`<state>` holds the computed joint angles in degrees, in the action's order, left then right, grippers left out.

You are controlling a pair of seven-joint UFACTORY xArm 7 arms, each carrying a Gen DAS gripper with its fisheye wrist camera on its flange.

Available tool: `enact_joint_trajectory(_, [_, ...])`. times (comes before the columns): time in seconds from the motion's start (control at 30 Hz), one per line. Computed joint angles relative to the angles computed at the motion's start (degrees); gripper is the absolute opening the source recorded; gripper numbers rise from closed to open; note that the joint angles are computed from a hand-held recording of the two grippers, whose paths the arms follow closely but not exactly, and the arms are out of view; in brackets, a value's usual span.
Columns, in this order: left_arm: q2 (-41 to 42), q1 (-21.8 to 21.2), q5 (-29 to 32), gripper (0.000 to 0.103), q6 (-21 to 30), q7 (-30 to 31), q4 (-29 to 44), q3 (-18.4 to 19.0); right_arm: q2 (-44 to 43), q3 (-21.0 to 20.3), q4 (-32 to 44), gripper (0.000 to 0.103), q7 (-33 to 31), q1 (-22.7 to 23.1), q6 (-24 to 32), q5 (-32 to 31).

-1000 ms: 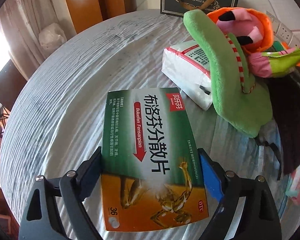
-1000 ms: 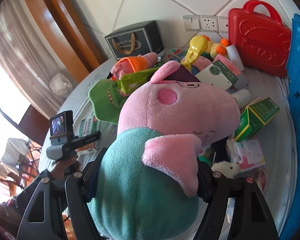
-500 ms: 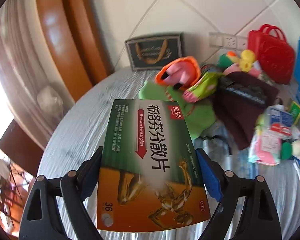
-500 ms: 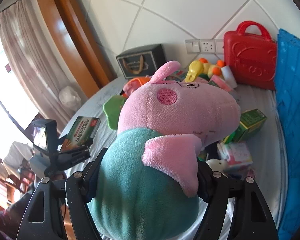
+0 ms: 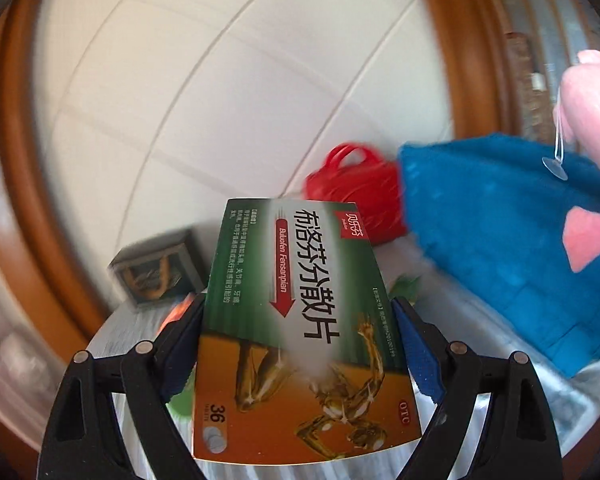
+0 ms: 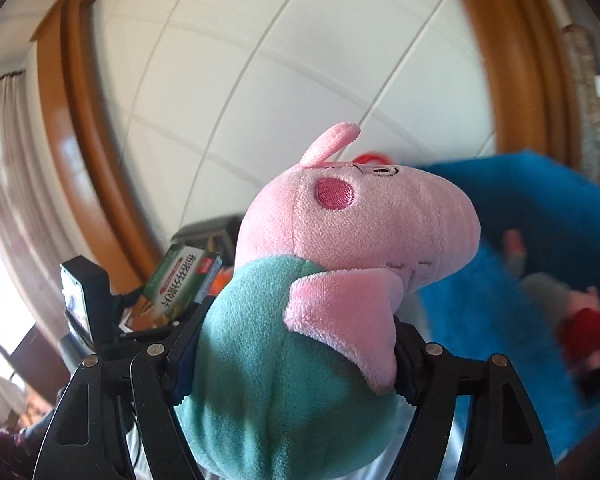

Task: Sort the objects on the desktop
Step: 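Carry George pig and the medicine box into the blue bin and open both grippers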

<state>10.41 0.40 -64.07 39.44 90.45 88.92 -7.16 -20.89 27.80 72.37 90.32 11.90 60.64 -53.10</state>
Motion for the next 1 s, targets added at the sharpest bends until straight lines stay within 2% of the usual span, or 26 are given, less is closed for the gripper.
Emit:
enact_joint_trajectory(0.07, [-3.82,-0.77,-2.98,0.088,3.19,0.99,-1.77,-1.2,-4.29,0.73,-0.83,0.075,-0.87,-0.34,4.96,0.12])
enact_joint_trajectory(0.13, [-7.92,-3.35,-5.83,0.088,4.74,1.99,-3.88,-1.75,-9.8,0.85,-2.16,0.075,-3.13,-1.43,9.18,1.17])
enact_joint_trajectory(0.2, [-10.36,-6.37,-5.87,0.088,6.74,-0.03,-4.3,-2.06,-14.44,-0.17,-3.34,0.075,-6.38,-2.42,11.89,2.79])
enact_joint_trajectory(0.33, [-13.32,-13.3,-4.32,0.088,6.05,-4.5,-4.37,-3.75,-22.19,-6.01,-6.98,0.075,-14.01,-3.44,13.36,6.18])
enact_joint_trajectory(0.43, [-11.07,-18.21,1.73,0.089,4.77,-11.14,-0.15,-5.21,-25.14,-12.25,-9.55,0.076,-18.67,-4.01,10.35,8.28])
enact_joint_trajectory(0.5, [-8.28,-21.33,7.47,0.089,2.77,-15.93,3.69,-6.33,-24.77,-16.35,-9.8,0.082,-21.31,-5.22,7.62,9.29])
enact_joint_trajectory(0.53, [-7.14,-22.77,9.5,0.089,0.3,-17.94,4.76,-6.97,-24.6,-18.43,-10.26,0.084,-21.7,-6.27,5.45,9.18])
enact_joint_trajectory(0.6, [-4.65,-25.86,18.65,0.089,-5.11,-25.71,7.67,-7.87,-25.27,-20.23,-10.49,0.098,-22.85,-8.22,4.61,10.02])
enact_joint_trajectory(0.63, [-3.82,-26.84,22.04,0.089,-7.37,-28.6,8.52,-8.07,-26.16,-20.82,-10.98,0.098,-22.9,-9.08,3.6,10.22])
enact_joint_trajectory(0.7, [-2.76,-27.87,26.69,0.089,-10.44,-32.54,9.82,-8.42,-29.6,-20.96,-13.11,0.101,-23.12,-9.82,1.08,10.73])
enact_joint_trajectory(0.8, [-2.99,-26.97,26.42,0.093,-13.17,-33.29,9.22,-8.93,-32.04,-19.7,-13.39,0.103,-24.31,-11.9,0.5,11.85])
enact_joint_trajectory(1.0, [-5.56,-23.87,19.31,0.094,-14.48,-28.63,4.07,-8.53,-39.35,-16.53,-19.79,0.103,-22.06,-14.0,-4.97,16.4])
